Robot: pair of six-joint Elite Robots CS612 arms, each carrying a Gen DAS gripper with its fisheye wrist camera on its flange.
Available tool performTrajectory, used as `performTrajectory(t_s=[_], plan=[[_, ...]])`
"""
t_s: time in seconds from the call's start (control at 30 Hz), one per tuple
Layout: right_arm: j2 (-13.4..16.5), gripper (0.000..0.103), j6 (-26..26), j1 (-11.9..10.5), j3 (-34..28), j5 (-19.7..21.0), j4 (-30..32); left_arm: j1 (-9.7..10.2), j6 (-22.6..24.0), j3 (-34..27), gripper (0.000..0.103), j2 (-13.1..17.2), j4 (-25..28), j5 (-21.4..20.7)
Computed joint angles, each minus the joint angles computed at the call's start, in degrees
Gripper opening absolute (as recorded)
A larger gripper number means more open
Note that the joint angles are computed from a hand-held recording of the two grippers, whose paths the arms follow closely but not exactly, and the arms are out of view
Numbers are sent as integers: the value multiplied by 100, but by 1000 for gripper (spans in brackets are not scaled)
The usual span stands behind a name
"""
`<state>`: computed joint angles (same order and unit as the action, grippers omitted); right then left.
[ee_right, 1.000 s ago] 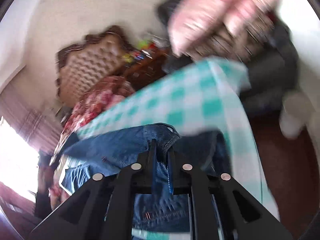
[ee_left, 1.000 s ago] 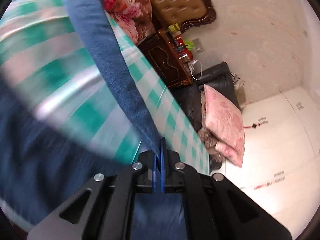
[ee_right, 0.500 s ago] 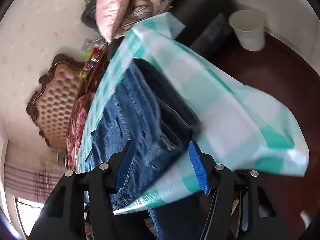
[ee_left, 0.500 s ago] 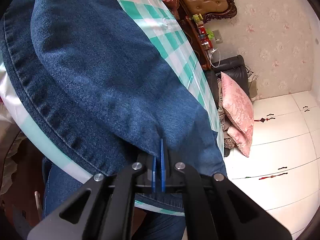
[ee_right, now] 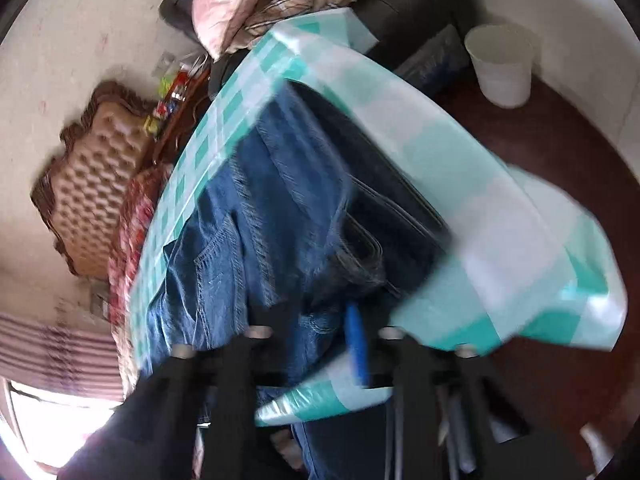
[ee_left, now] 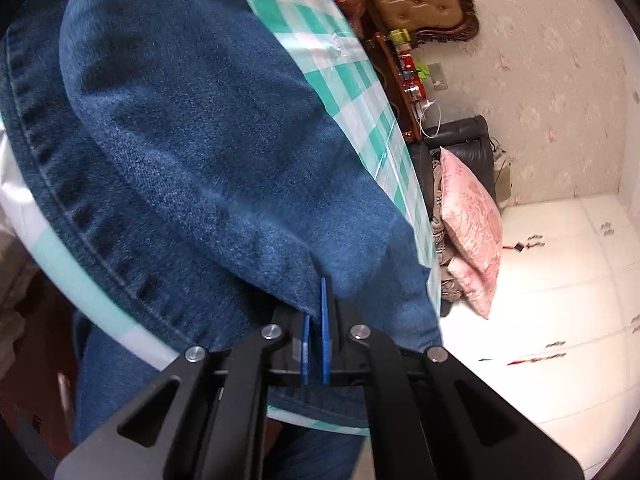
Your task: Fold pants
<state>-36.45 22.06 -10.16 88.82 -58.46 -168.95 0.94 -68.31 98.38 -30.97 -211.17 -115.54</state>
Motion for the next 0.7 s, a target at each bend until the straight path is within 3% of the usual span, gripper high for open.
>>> performTrajectory(t_s=[0.1, 0.17, 0.27, 0.33, 0.4, 0.5, 0.57, 0.7], plan=[[28, 13, -43, 71, -525, 33, 466, 151, -521, -330, 3, 65, 253, -412], [93, 12, -218, 166, -985, -9, 512, 197, -406, -536, 2, 4, 455, -375], [-50, 11, -179, 175, -874, 289, -770, 97, 135, -306, 2, -386, 298, 157], [-225, 9, -317, 132, -547, 92, -1104, 42, 162, 69, 2, -561, 47, 242], [-194, 9, -331, 47, -402, -217, -477, 39, -73, 289, 2, -437, -130, -186], [-70, 9, -316, -30, -328, -571, 382, -56, -184, 454, 2, -232, 138, -396], [-4, 9, -406, -25, -249, -814, 496, -90, -249, 475, 2, -131, 138, -334], [-71, 9, -361, -27, -66, -876, 258, -116, -200, 507, 2, -154, -18, -208]])
